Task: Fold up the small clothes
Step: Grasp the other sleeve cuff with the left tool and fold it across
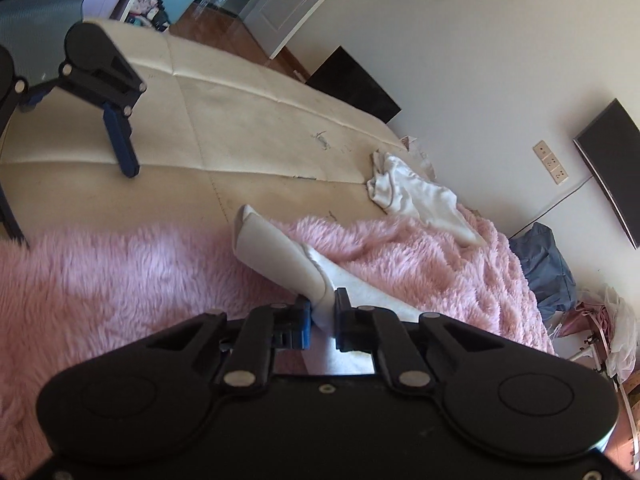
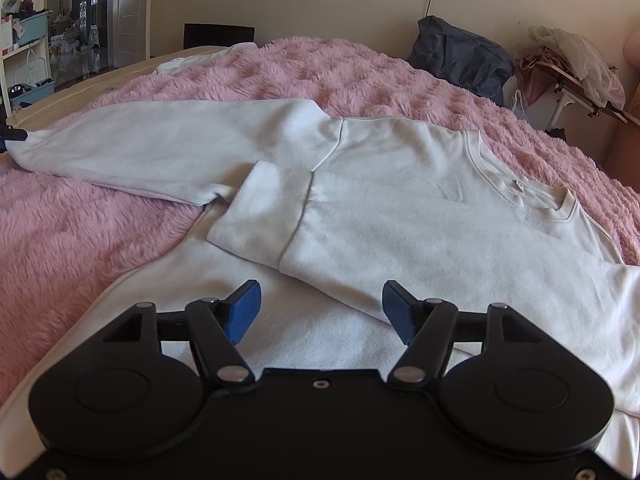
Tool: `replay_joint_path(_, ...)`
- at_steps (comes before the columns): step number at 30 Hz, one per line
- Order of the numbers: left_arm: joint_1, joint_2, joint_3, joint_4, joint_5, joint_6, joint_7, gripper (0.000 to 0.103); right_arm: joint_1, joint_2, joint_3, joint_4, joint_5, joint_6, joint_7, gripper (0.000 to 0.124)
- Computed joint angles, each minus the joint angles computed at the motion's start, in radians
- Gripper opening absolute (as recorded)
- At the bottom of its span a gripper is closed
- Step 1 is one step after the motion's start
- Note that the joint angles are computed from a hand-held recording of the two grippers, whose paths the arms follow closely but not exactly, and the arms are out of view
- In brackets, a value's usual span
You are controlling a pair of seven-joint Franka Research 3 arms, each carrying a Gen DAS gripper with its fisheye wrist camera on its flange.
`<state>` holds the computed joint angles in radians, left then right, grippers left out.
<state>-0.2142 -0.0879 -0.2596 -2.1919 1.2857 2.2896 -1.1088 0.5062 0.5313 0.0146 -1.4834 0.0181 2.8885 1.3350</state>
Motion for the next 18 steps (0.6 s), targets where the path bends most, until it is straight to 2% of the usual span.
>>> replay_joint_path(6,-0.015,0.01,-0.015,0.08,0.082,-0.035,0.046,0.007,-0.01,-0.019,0.006,-0.029,0.017,0.027,-0.003,0.068)
replay_joint_path(10,-0.03,0.064,-0.012,0.19,0.14,-0.016,0.116,0.007,-0.024,-0.051,0.005,-0.071,0.035,0.052,0.007,0.068)
replay_joint_path(18,-0.102,0.263,0.031,0.498,0.298,0.156,0.149,0.007,-0.06,-0.145,-0.011,-0.183,0.062,0.107,0.027,0.068)
